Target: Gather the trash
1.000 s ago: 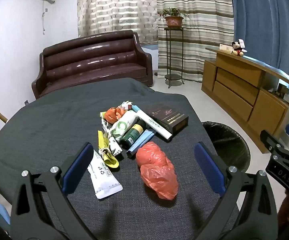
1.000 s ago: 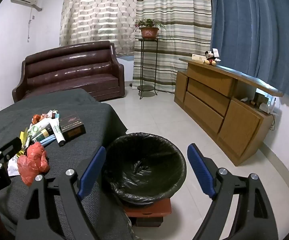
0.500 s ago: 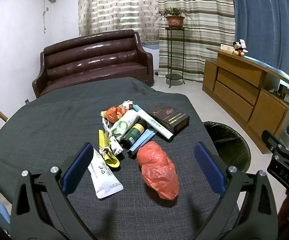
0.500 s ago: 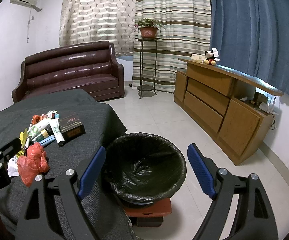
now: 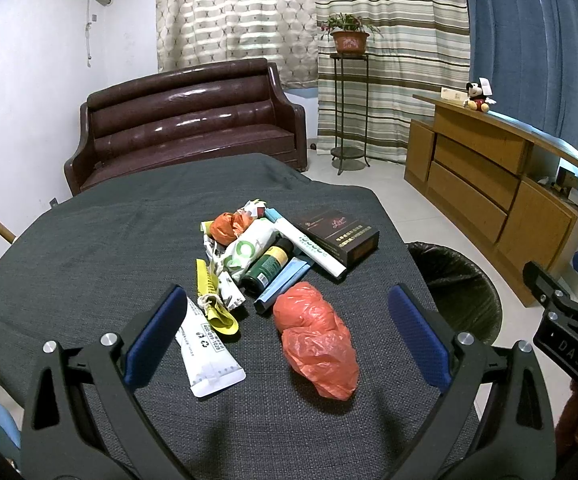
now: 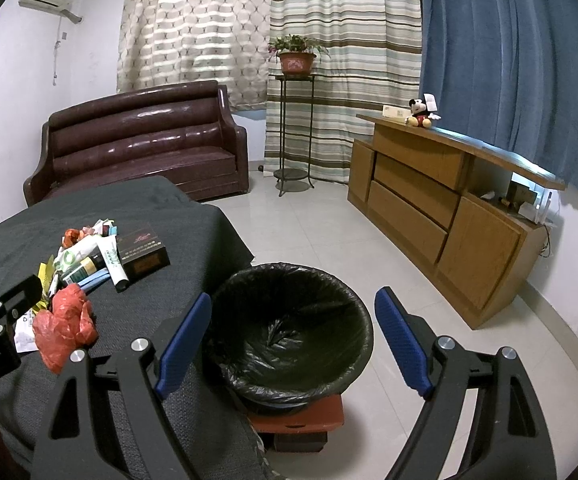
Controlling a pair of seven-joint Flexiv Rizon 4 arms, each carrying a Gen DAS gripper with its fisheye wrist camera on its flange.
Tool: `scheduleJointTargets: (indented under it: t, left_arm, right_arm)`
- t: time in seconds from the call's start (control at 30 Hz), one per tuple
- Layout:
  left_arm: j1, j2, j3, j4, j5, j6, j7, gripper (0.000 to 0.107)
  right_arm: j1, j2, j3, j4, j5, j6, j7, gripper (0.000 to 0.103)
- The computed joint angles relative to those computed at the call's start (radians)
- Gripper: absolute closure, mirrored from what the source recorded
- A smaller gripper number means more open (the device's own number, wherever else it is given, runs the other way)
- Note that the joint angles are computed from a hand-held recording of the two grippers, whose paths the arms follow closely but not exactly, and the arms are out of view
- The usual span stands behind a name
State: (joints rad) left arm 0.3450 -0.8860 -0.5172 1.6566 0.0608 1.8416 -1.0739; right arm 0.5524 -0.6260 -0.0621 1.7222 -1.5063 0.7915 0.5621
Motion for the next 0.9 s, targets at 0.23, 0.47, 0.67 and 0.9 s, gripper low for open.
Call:
scheduleJointTargets:
  t: [0.23, 0.47, 0.67, 0.9]
  left_arm:
    - [-0.003, 0.000, 0.002, -0.002, -0.001, 0.000, -0.001, 0.009]
    - [0.002, 0.003, -0.001, 0.004, 0.002, 0.000, -0.001, 0.009]
    - [0.000, 0.002, 0.001, 0.001, -0.001, -0.003, 0.000, 0.009]
    - [-0.003, 0.000, 0.002, -0.002, -0.004, -0.003, 0.001, 0.009]
  right_arm:
    - [-0.009, -0.004, -0.003, 0.000, -0.009, 0.010, 0.004, 0.022]
    - [-0.007, -0.010, -0.004, 0.000, -0.012, 0.012, 0.013, 0.022]
    - [-0.008, -0.012, -0.004, -0.002, -0.010, 0.015, 0.012, 0.022]
    - [-0.010, -0.021, -0.008, -0.003, -0.016, 0.021, 0.020, 0.022]
